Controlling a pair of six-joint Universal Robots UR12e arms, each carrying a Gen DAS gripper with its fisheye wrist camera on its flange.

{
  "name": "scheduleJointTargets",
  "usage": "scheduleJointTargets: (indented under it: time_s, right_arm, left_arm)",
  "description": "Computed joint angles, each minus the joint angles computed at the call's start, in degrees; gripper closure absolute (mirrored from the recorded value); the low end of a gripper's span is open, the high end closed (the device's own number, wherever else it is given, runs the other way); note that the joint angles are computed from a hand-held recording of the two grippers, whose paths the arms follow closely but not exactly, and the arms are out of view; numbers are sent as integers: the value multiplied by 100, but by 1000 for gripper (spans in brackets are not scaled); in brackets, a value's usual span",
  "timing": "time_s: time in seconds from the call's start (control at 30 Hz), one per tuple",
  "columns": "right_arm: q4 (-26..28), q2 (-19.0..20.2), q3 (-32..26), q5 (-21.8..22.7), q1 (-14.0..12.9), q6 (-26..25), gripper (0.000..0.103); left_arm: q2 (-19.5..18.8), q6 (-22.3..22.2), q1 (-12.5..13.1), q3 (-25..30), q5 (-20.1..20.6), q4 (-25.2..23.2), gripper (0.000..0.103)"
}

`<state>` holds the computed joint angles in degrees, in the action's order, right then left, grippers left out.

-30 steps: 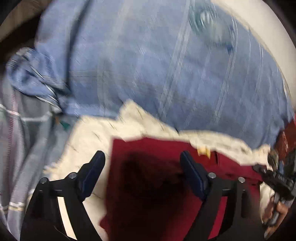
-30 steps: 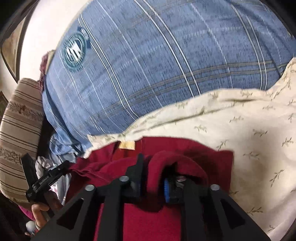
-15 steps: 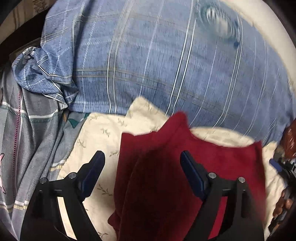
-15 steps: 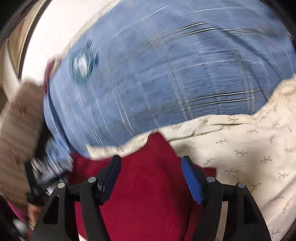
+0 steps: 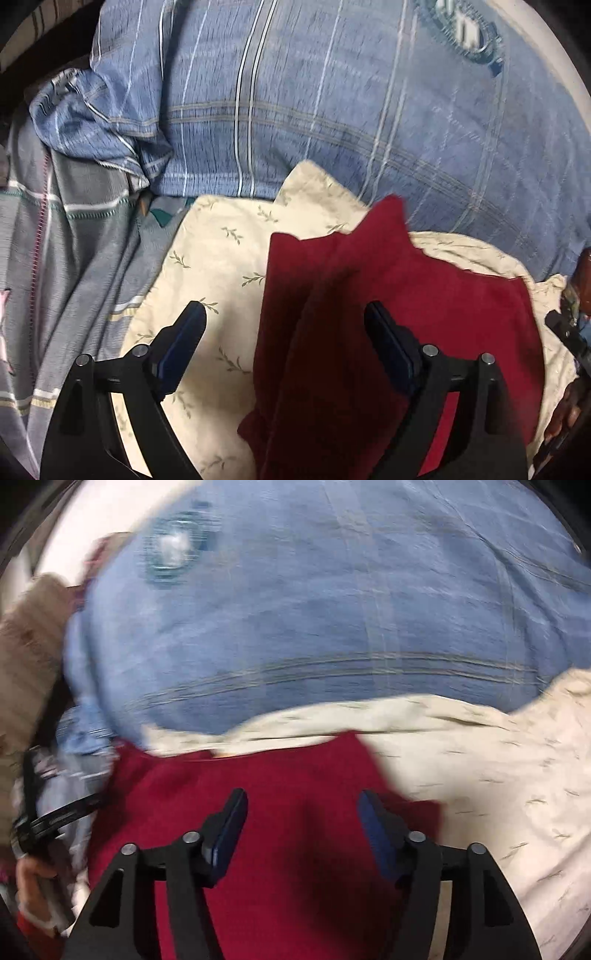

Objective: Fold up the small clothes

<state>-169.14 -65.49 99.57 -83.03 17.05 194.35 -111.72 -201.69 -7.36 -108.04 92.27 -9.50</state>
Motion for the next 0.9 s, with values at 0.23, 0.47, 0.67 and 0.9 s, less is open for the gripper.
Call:
scheduleJointTargets:
  time_s: [0.23, 0.47, 0.67, 0.9]
  right_arm:
    - [641, 350, -685, 392, 491, -777, 47]
    - [1120, 1163, -1811, 680, 805, -703, 47]
    - [1887, 1718, -2673, 275, 994, -734, 64]
    - [2366, 2048, -3112, 36, 1096, -789, 61]
  left_arm:
    - [459, 326, -49, -455, 38, -130, 15]
    - [591, 245, 60, -825, -161, -10, 15]
    - [358, 368, 72, -630, -203, -171, 15]
    - [303, 382, 126, -579, -309, -240, 15]
